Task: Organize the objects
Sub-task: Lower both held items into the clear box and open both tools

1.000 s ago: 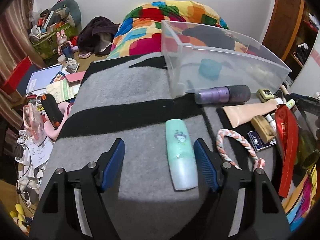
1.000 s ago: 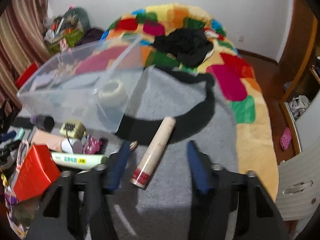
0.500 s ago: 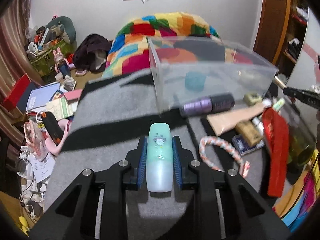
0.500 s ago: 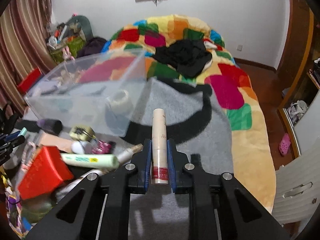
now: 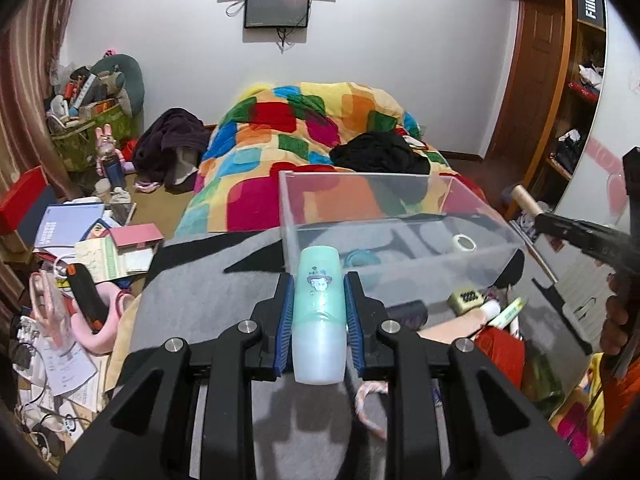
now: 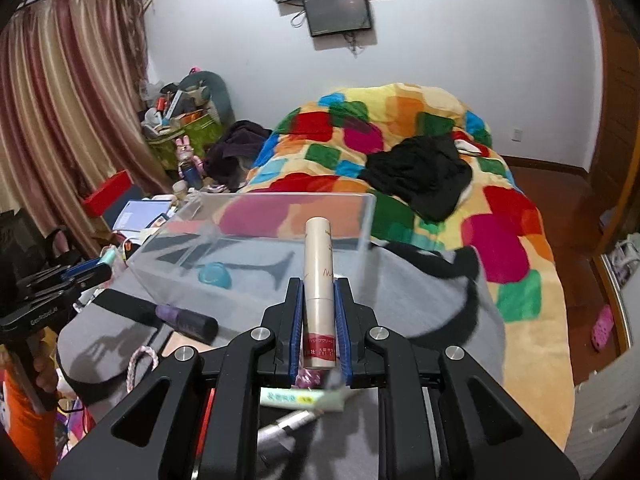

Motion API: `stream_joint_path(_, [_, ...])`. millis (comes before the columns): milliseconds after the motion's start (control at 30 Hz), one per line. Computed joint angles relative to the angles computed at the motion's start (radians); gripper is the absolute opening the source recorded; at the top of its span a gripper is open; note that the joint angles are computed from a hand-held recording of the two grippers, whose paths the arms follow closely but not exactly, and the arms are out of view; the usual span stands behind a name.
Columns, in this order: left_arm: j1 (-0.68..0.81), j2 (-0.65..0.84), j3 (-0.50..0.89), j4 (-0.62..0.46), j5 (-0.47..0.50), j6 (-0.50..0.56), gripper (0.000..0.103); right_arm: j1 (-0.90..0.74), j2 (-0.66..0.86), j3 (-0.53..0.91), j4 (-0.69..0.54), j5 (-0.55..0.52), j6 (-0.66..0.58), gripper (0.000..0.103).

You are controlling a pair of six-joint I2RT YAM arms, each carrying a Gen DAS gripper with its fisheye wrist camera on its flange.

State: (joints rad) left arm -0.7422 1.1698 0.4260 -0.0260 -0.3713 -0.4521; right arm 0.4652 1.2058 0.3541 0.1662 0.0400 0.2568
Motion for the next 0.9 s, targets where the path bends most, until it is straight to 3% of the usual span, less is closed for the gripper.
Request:
stream_joint_path(267, [0.100,0.168,0.124,0.009,0.154,0.070,0.025,-0.003,0.316,0.230,-0.022,-0.080,-0.054,0.014])
stream_joint_path(533, [0.148,0.325,0.259,-0.044,0.204,0.102,0.025,-0.006,0.521,0.390,-0.099,-0.126,-0.097,0.014])
stream_joint_path(633, [0.163,0.369,0.289,-0.048,0.235,0.107,0.025,0.001,0.552,0.412,-0.114,-0.129,-0.103,0.014])
stream_joint_path(800, [0.132,0.342,0.268,-0.039,0.200,0.101,0.025,0.017,0.534,0.403,-0.120,-0.115,-0.099,0.014])
stream_joint_path(900, [0.101,0.300,0.250,-0.045,0.171,0.099,0.027,0.034,0.502,0.382,-0.117,-0.090,-0.101,0.021])
